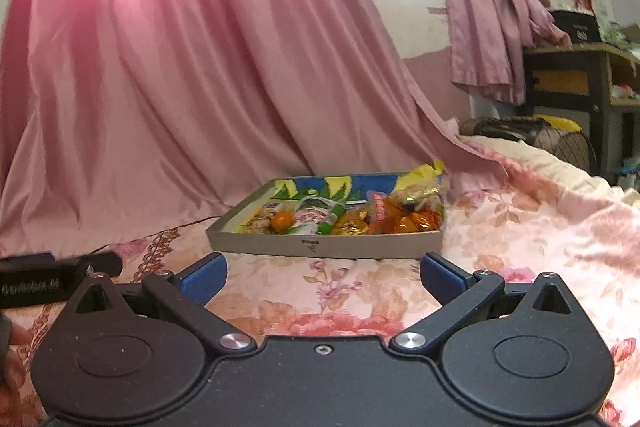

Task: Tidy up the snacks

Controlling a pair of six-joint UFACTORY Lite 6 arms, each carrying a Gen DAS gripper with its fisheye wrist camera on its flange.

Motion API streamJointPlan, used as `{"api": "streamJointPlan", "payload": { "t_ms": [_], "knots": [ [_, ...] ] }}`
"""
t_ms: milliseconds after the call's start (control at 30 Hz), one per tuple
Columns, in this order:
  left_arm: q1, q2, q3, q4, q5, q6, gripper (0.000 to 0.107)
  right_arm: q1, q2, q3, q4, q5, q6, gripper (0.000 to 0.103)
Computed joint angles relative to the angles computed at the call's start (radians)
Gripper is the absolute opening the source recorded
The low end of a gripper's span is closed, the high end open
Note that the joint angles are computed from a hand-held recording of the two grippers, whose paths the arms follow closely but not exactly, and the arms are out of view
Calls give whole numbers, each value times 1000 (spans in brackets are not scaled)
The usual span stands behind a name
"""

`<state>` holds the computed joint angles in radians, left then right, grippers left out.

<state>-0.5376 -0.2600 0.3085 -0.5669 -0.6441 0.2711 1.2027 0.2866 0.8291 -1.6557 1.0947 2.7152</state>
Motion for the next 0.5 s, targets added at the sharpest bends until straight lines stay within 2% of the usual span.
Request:
{"api": "streamJointPlan", "payload": {
  "t_ms": [500],
  "knots": [
    [-20,46,7,-1,-23,-31,103,-33,7,-13,-4,-46,11,102]
  ]
}}
